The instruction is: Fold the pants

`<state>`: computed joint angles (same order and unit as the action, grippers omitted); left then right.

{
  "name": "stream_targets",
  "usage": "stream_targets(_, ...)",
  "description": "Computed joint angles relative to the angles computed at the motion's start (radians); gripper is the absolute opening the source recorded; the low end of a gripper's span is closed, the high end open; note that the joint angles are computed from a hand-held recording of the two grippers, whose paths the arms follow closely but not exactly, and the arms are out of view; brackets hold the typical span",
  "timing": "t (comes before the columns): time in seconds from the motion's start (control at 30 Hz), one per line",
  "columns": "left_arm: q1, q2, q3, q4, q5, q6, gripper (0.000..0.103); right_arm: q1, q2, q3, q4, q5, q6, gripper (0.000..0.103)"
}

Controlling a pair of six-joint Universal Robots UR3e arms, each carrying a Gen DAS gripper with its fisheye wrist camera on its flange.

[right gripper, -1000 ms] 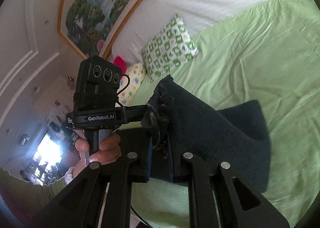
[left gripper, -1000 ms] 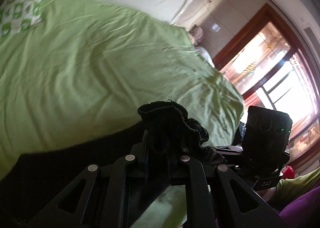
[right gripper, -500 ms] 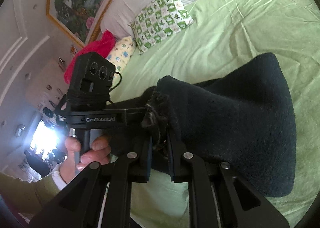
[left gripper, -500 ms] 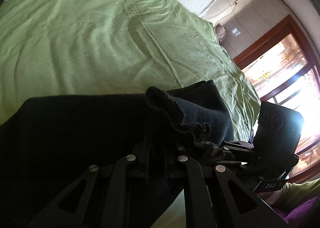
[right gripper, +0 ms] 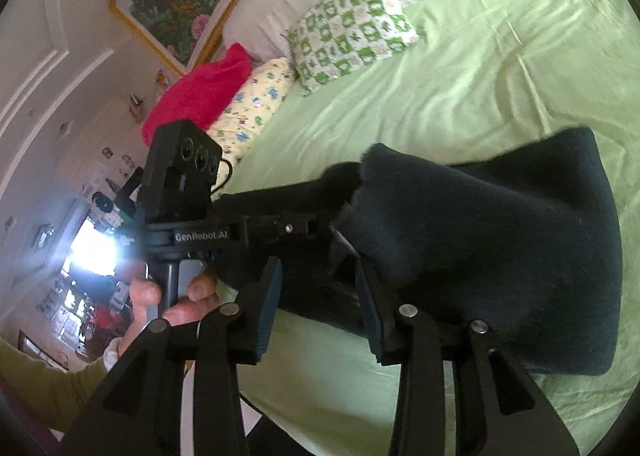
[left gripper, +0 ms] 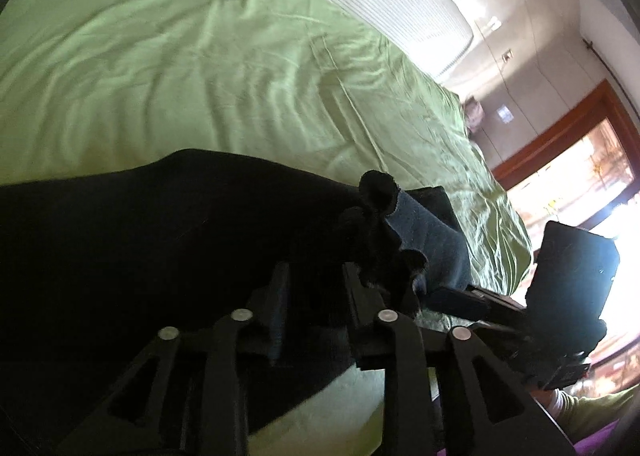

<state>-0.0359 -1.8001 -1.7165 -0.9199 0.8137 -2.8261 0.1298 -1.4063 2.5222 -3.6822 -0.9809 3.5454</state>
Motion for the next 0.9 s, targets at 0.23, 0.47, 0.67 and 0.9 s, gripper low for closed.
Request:
stream_targets(0.23, 0.103, 0.164, -0.181, 0.048, -0.024, -0.053, 0.035, 0.047, -0.055, -0.067, 0.067, -0.017, -0.003, 0.045)
stream_targets(0.47, 0.228, 0.315, -0.316, 0.023, -0.035, -0.064, 0.037, 0.069, -0.03, -0.124, 0.094, -0.023, 0.008, 0.046)
stream_targets(0.67, 0.328, 0.407, -0.382, -0.04, -0.052, -0.053, 0.037, 0.085, -0.003, -0.163, 0.11, -0.028, 0.018, 0.046)
stream_targets(0.9, 0.464, 0.558, -0.471, -0.142, -0.066, -0.026, 0.046, 0.107, 0.04, -0.237, 0.148, -0.032, 0.012, 0.054)
